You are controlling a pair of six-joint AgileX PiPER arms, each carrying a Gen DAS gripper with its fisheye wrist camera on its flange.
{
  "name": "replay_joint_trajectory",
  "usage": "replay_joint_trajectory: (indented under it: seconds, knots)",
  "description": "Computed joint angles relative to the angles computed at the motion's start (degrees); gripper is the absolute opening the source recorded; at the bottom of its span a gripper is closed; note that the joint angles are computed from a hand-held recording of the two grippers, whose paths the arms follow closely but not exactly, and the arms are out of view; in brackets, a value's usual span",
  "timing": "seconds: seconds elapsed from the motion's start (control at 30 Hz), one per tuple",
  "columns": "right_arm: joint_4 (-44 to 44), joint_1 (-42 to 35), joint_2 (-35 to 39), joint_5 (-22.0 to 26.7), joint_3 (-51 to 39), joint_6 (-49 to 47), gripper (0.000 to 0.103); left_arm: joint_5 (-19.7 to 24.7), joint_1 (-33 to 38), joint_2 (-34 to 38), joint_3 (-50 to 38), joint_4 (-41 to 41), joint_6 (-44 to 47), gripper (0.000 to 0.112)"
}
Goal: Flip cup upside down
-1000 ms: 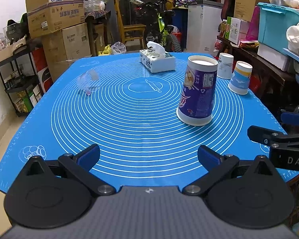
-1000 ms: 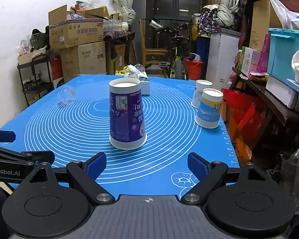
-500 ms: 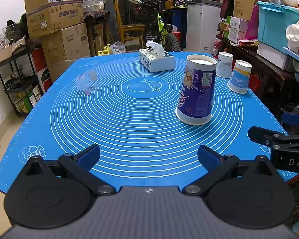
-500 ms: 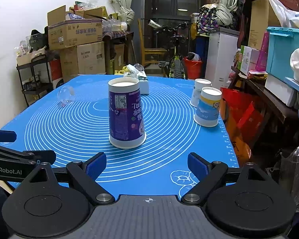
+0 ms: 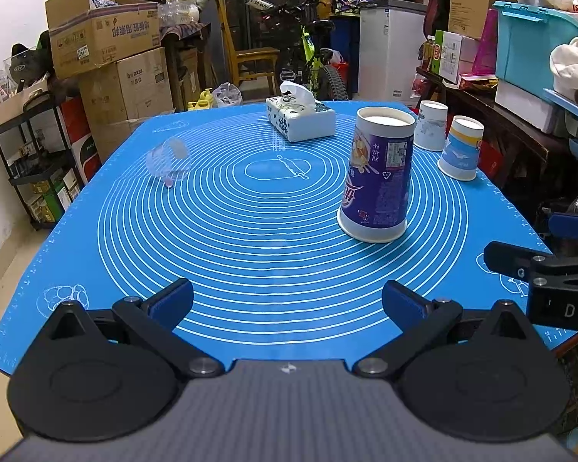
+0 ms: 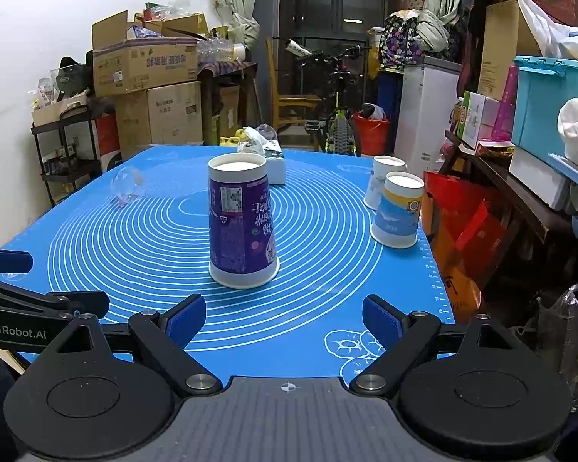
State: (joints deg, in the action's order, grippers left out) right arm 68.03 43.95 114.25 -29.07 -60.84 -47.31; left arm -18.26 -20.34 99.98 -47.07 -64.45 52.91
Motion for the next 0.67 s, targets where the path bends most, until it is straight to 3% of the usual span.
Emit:
replay_joint_trajectory:
  seconds: [0.67]
  knots:
    - [0.7,-0.4,0.7,0.9,-0.7,-1.0,0.09,-0.2,-0.3,0.4,-0.1,0.0,-0.4,0.103]
